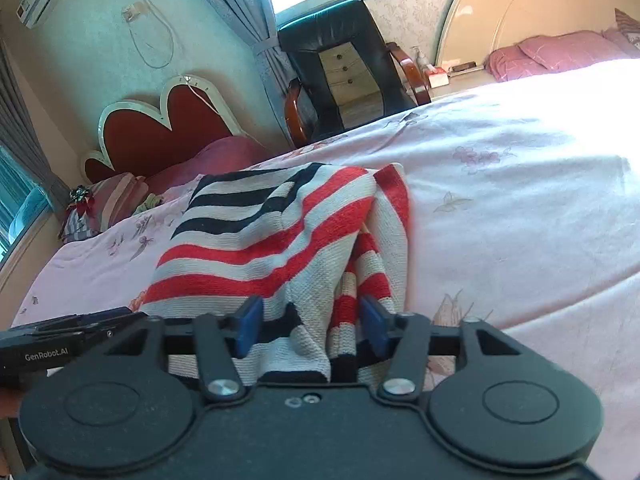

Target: Fold small clothes

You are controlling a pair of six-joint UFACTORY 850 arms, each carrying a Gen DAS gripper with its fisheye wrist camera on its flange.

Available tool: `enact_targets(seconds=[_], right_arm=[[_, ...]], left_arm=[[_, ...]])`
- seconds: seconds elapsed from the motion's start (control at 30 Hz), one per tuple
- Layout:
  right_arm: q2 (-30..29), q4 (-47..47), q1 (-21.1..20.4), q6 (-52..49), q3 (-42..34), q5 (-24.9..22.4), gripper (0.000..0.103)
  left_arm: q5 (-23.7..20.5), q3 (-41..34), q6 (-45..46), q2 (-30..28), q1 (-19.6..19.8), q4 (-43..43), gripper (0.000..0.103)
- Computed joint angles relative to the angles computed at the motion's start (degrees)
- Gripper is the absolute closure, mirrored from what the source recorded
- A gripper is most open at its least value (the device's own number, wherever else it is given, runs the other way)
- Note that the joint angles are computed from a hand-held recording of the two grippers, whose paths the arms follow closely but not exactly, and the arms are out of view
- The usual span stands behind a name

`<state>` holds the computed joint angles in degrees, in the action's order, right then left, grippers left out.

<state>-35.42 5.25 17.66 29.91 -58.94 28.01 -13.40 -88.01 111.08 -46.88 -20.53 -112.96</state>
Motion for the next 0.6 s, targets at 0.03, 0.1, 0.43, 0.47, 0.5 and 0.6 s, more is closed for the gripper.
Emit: enact_targets(seconds=[0.03, 0.1, 0.43, 0.47, 0.5, 0.6], right_arm=[[-0.52, -2.86, -0.17, 2.42, -0.97, -1.81, 0.038], [-1.47, -2.26, 0.00, 0.28, -3.08, -5.81, 0.065], [1.96, 6.72, 1.94, -16.46, 3.78, 9.96, 0.084], [1.66, 5.89, 1.26, -15.25, 3.62, 9.08, 0.084], [0.93, 5.23, 0.67, -13.99, 3.21, 7.69, 0.084], [-1.78, 0.30, -1.04, -5.21, 2.86, 7.39, 0.084]], left_arm=[[-0.08, 0.17, -0.95, -0.16, 0.06, 0.44, 0.040], [-1.22, 0.17, -3.50, -0.53, 0.40, 0.81, 0.040], [-1.25, -1.89, -2.18, -1.35, -1.19, 0.27, 0.040], [0.65, -3.32, -4.21, -2.32, -1.96, 3.99, 0.040], [1.36, -4.61, -8.57, -3.27, -2.53, 8.71, 0.040], [3.32, -6.07, -12.44, -4.04, -3.68, 12.79, 0.040]])
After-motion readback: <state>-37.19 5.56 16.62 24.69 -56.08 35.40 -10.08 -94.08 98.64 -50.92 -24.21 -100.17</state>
